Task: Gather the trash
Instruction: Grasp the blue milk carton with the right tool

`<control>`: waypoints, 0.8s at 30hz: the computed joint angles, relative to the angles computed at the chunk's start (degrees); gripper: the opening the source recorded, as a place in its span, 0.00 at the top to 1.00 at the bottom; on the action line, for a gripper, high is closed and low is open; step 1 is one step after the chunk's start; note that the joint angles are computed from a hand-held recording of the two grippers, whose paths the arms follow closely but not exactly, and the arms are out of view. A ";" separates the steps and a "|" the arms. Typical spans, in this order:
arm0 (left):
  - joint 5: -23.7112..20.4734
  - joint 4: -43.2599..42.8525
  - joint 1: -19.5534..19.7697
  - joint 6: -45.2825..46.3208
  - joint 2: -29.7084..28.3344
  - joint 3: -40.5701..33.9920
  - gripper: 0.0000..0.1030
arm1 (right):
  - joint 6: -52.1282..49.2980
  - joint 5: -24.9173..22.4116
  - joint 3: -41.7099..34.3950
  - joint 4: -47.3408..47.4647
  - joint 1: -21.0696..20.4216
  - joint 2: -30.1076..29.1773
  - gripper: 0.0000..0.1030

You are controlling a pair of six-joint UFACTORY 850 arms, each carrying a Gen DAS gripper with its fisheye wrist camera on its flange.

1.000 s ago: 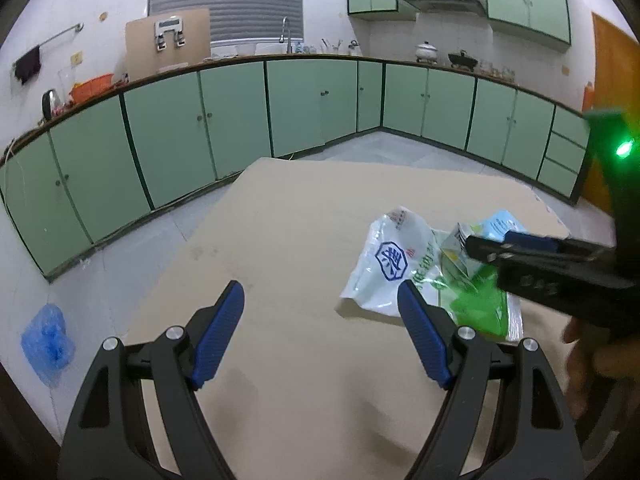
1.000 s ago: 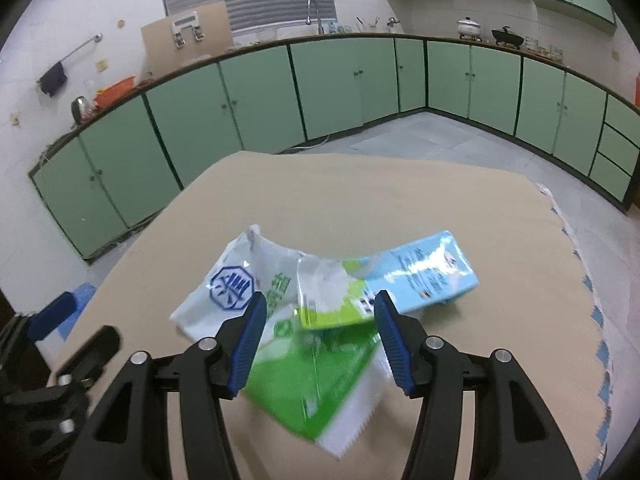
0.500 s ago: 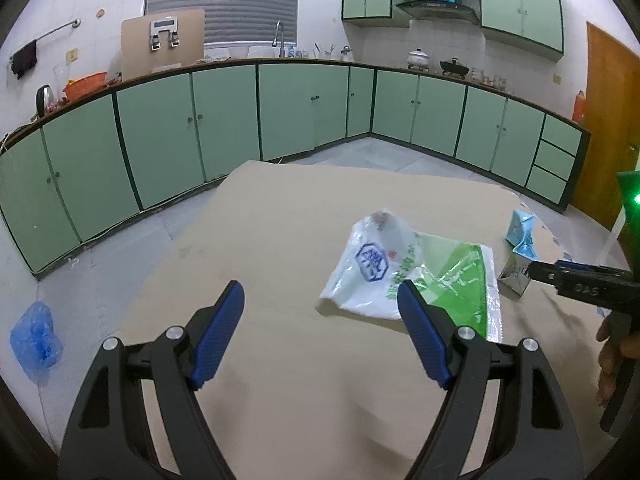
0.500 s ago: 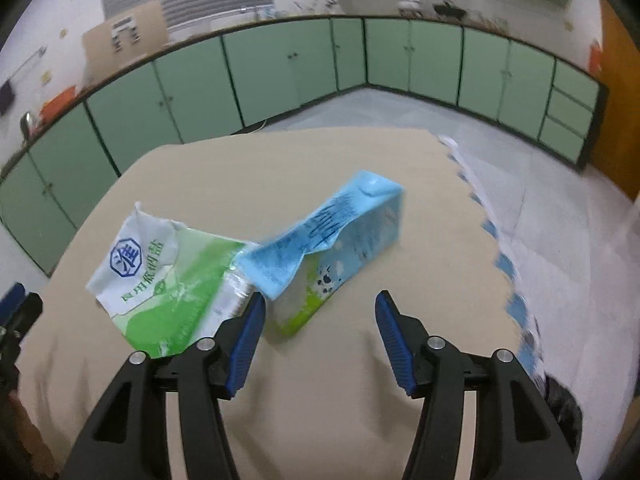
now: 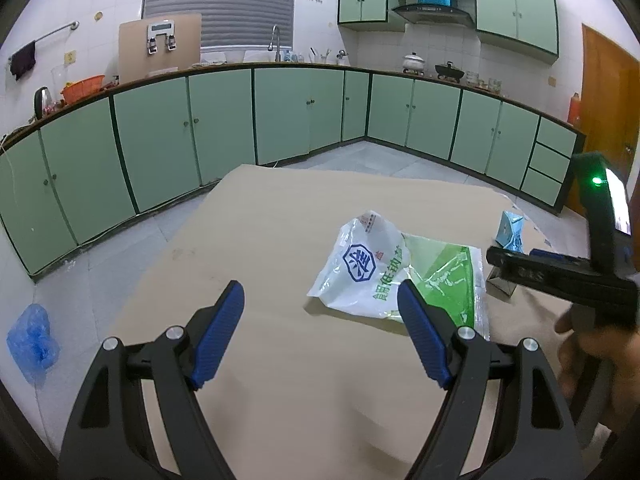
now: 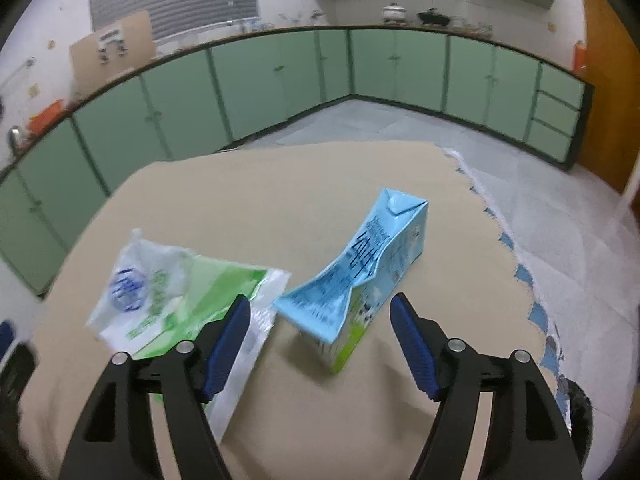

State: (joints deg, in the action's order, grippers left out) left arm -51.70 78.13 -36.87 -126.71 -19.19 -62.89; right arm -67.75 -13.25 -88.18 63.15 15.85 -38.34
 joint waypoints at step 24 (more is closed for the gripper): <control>9.16 -5.78 4.63 5.60 -3.93 -3.94 0.27 | -17.89 -16.48 4.96 12.46 -7.86 3.73 0.68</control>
State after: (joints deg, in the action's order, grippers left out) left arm -42.54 72.35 -32.23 -121.10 -23.12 -66.83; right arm -85.64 -29.73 -83.22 75.60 7.99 -34.62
